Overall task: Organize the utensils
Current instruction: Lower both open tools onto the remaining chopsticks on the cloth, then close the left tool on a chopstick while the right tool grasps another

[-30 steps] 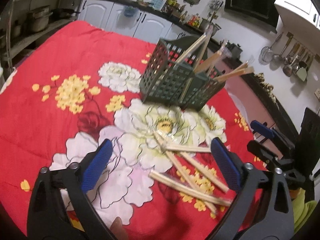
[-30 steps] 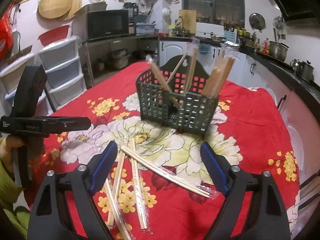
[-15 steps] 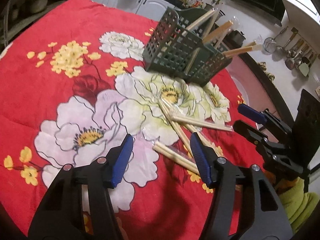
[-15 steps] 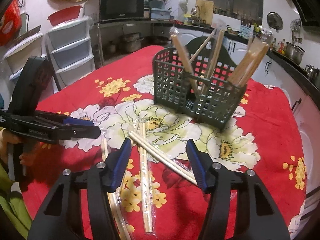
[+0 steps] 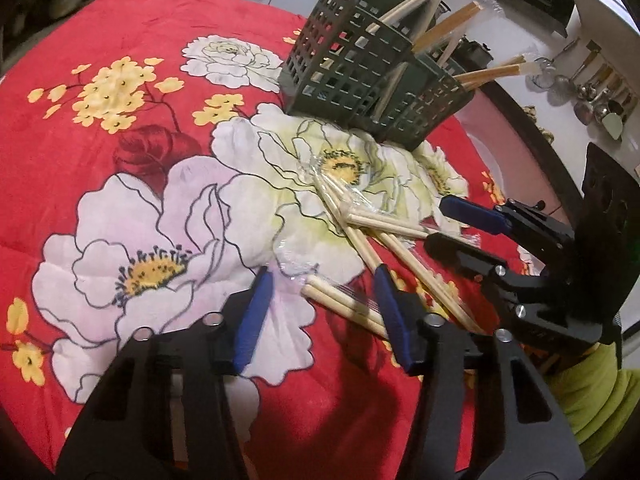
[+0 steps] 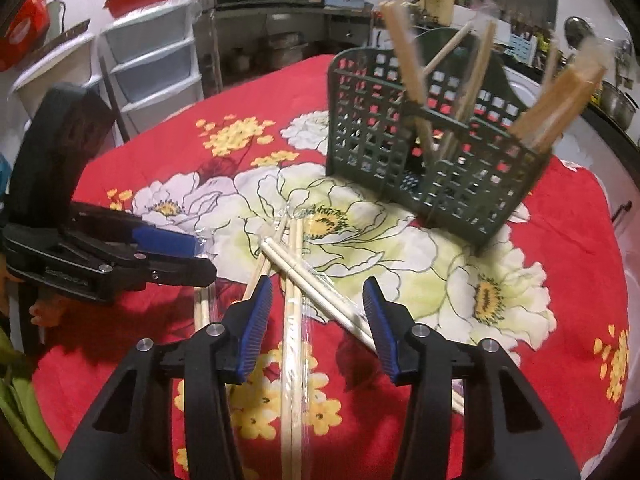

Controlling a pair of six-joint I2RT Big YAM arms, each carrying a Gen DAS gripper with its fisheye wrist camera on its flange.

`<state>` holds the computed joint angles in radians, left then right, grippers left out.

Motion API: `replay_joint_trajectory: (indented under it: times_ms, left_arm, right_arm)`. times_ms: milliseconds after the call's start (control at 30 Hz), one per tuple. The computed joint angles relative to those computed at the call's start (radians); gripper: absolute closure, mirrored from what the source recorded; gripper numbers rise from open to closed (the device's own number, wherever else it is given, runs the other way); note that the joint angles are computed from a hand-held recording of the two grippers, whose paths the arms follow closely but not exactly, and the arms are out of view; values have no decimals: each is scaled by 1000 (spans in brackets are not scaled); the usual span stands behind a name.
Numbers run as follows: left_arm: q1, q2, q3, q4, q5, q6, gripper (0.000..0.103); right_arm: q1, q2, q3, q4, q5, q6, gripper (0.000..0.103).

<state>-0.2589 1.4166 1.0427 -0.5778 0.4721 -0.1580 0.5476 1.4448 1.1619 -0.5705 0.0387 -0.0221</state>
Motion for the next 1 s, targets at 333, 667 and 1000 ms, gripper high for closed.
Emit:
replay_joint_trajectory:
  times_ms: [333,667,1000]
  left_arm:
    - [20,28,9,17,-5,2,91]
    - [31,35,18,24,18,-13,101]
    - [38,10,23,44,9,-21,101]
  right_arm:
    - [3,116,106,-80,3,-78,62]
    - [-14,162,168,-110,-49,-93,80]
    - [-42,122,154,-97,-90,-65,91]
